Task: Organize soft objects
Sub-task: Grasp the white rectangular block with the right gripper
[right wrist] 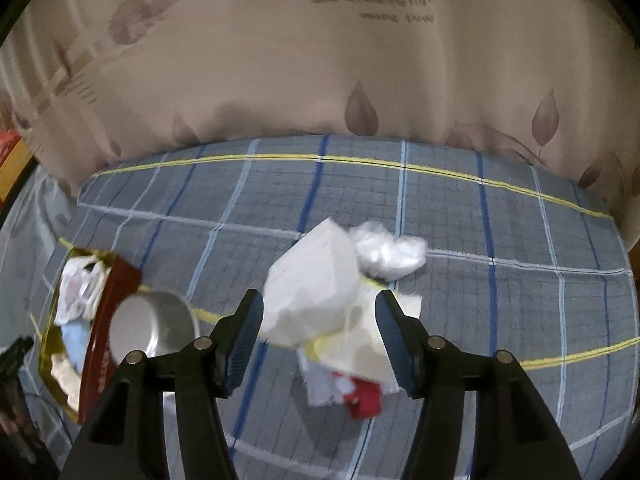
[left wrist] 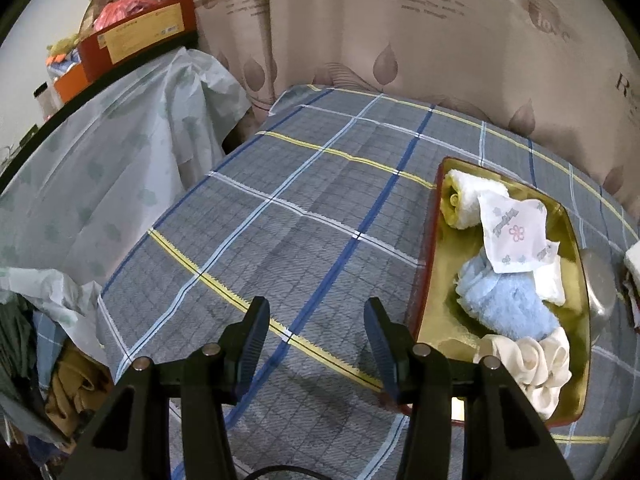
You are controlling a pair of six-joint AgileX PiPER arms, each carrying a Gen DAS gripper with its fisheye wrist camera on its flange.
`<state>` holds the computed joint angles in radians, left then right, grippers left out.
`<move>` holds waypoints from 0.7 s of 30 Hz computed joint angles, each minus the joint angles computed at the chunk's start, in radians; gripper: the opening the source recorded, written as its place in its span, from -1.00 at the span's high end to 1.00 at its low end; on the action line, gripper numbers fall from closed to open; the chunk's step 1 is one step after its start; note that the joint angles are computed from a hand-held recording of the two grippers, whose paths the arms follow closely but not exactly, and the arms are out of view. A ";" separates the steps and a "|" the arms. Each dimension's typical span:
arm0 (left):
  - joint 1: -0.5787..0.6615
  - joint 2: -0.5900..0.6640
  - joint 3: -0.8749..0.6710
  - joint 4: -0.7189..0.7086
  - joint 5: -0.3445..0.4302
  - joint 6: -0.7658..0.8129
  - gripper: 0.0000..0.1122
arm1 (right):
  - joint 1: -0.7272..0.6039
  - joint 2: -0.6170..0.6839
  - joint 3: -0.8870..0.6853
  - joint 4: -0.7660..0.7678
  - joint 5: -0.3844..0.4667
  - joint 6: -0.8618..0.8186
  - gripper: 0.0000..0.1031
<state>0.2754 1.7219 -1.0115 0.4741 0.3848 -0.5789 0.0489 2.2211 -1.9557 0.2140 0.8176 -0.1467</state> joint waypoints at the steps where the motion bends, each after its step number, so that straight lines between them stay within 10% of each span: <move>1: -0.006 0.002 0.000 0.018 0.001 -0.013 0.10 | -0.004 0.027 -0.040 0.004 0.023 0.003 -0.08; 9: -0.014 0.021 -0.012 0.012 0.006 0.012 0.10 | 0.036 0.196 -0.276 -0.063 0.146 0.036 0.12; 21: -0.012 0.017 -0.008 -0.024 -0.007 0.055 0.10 | 0.174 -0.030 0.138 -0.248 -0.175 0.022 0.46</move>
